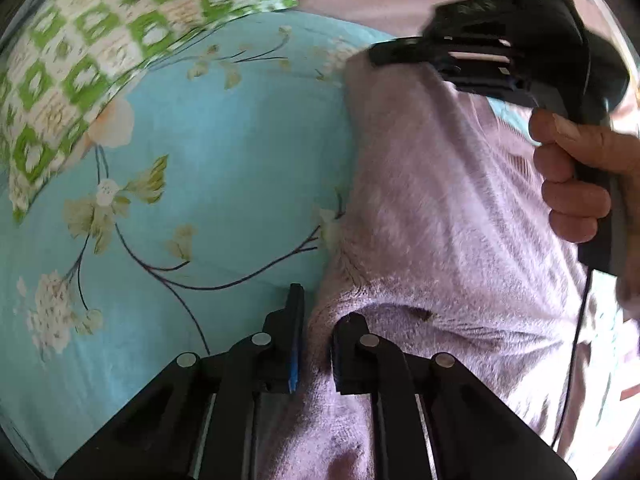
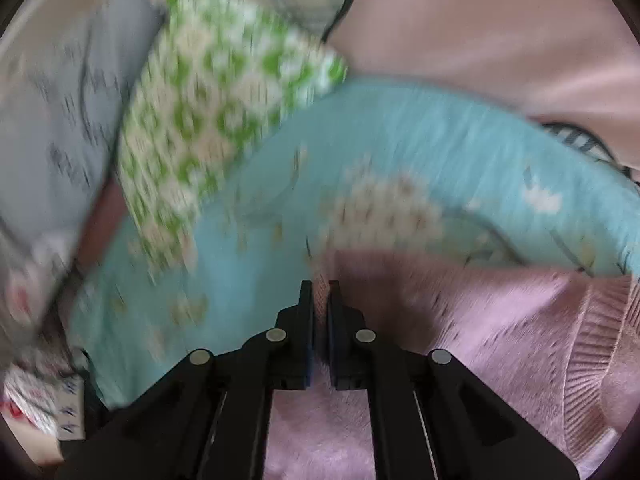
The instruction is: Fold small clothes
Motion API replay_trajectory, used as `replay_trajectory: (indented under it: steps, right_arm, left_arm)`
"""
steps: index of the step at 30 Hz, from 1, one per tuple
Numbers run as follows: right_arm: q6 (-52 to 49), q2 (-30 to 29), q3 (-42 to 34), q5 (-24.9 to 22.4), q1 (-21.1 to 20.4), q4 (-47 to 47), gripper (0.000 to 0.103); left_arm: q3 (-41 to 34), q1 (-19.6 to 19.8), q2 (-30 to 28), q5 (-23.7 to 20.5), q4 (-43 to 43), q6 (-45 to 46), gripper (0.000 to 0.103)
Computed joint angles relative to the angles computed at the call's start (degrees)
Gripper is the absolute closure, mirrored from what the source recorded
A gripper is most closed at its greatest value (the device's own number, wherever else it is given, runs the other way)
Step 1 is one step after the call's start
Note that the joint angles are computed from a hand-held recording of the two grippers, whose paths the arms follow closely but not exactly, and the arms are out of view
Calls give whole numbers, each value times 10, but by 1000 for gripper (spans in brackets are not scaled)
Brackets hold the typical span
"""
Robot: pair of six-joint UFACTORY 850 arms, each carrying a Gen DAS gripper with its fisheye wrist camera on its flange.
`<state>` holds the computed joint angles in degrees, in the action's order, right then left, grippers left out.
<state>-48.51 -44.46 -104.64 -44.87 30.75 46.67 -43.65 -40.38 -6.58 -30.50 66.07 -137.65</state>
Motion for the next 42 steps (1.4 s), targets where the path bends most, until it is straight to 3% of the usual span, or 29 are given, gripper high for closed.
replay_trajectory:
  steps: [2, 4, 8, 9, 11, 13, 17, 20, 23, 28, 30, 32, 36, 39, 41, 42]
  right_arm:
    - [-4, -4, 6, 15, -12, 62, 97]
    - [22, -16, 0, 34, -11, 48, 97]
    - [48, -34, -11, 6, -20, 51, 90]
    - [50, -26, -3, 4, -24, 60, 86]
    - [13, 8, 38, 9, -35, 102, 63]
    - [-62, 67, 111, 37, -50, 161, 55]
    - [-149, 152, 225, 24, -93, 230, 55]
    - [-168, 210, 312, 29, -130, 224, 55]
    - [-142, 255, 385, 75, -156, 166, 55]
    - [-154, 330, 489, 69, -212, 183, 55]
    - [-164, 365, 529, 70, -228, 189, 55]
    - [-174, 402, 565, 65, -250, 192, 55]
    - [-183, 486, 638, 83, -269, 176, 55]
    - [-186, 536, 678, 84, -279, 152, 54]
    - [-187, 572, 706, 76, -293, 132, 54]
    - [-187, 588, 718, 72, -301, 124, 54]
  left_arm:
    - [20, 3, 12, 16, 46, -76, 93]
    - [42, 4, 26, 31, 96, -156, 93]
    - [76, 6, 57, 58, 154, -243, 91]
    - [78, 5, 61, 58, 139, -226, 90]
    - [81, -2, 70, 57, 103, -188, 87]
    - [90, -12, 81, 52, 82, -172, 85]
    - [109, -42, 101, 41, 50, -171, 84]
    - [102, -77, 101, 21, -19, -118, 84]
    - [88, -106, 101, 1, -80, -58, 85]
    - [49, -159, 98, -52, -157, 27, 86]
    - [27, -183, 91, -70, -182, 48, 83]
    - [1, -202, 78, -78, -226, 75, 72]
    - [-55, -218, 33, -70, -341, 166, 72]
    - [-67, -230, 14, -11, -401, 207, 72]
    - [-79, -230, -2, 9, -448, 242, 57]
    - [-81, -230, -7, 19, -457, 244, 55]
